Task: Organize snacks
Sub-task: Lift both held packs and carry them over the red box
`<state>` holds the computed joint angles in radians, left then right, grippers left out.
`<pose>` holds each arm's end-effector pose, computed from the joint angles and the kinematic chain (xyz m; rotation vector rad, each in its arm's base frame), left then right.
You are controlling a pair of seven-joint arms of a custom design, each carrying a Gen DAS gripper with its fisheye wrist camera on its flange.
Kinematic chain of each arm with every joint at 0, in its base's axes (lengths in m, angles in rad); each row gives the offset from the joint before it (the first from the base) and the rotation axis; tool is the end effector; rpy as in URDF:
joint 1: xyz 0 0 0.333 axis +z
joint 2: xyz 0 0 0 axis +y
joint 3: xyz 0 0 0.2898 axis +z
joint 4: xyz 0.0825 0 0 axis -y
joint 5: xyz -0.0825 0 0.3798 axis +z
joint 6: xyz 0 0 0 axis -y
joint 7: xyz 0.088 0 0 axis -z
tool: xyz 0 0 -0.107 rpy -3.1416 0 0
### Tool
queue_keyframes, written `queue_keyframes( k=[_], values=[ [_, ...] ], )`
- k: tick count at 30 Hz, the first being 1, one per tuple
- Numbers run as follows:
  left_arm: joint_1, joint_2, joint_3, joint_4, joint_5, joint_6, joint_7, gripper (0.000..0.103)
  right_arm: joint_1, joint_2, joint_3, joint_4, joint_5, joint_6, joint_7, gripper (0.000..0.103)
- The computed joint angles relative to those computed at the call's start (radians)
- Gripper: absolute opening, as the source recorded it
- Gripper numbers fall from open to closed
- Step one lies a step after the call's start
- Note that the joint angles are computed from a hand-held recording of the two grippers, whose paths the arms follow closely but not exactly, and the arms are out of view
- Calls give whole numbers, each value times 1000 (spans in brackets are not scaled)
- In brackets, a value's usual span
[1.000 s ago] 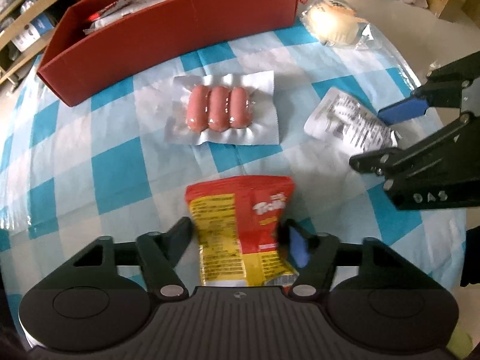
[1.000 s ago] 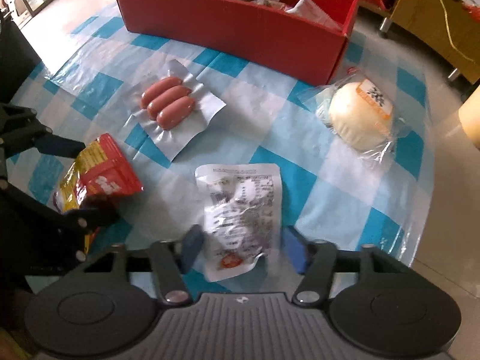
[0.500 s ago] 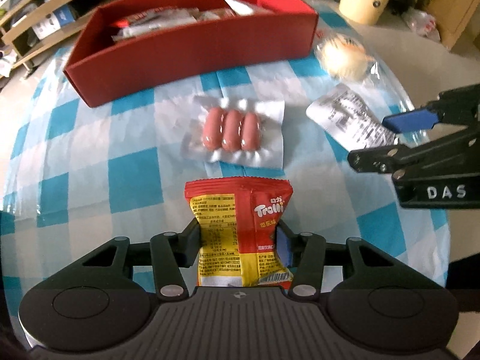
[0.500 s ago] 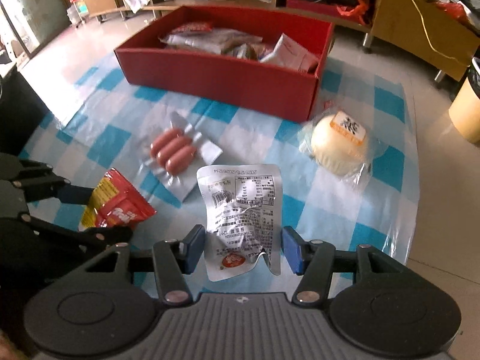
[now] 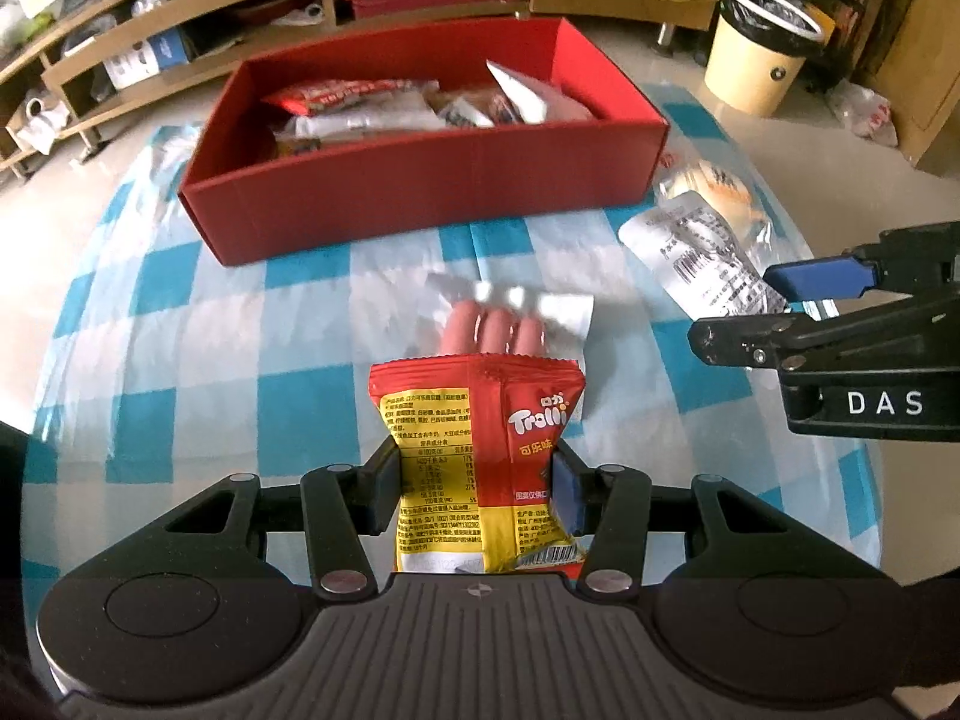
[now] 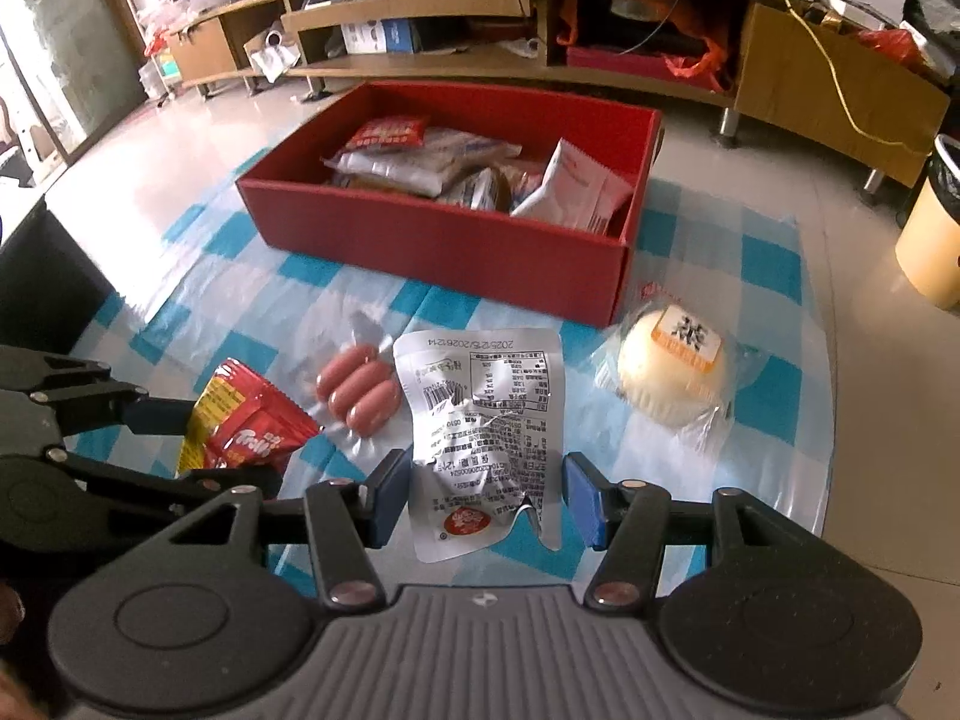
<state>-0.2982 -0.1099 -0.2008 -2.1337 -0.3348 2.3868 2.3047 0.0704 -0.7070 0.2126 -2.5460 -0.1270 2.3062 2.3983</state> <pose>0.4792 -0.2672 0.4684 -0.7839 2.8430 -0.6257 0.3755 0.1137 0.5242 -1.3921 2.3434 -0.4915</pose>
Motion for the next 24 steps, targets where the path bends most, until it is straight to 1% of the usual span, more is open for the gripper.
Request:
queue_keyframes(
  k=[10, 18, 24],
  values=[
    [4, 41, -12, 56, 1, 31, -41, 58, -37, 1, 0, 11, -31, 29, 19, 54],
    [7, 76, -27, 107, -1, 81, -76, 58, -64, 23, 5, 40, -68, 55, 29, 54],
    [10, 112, -41, 152, 27, 104, -126, 58, -76, 50, -1, 64, -88, 69, 25, 54]
  ],
)
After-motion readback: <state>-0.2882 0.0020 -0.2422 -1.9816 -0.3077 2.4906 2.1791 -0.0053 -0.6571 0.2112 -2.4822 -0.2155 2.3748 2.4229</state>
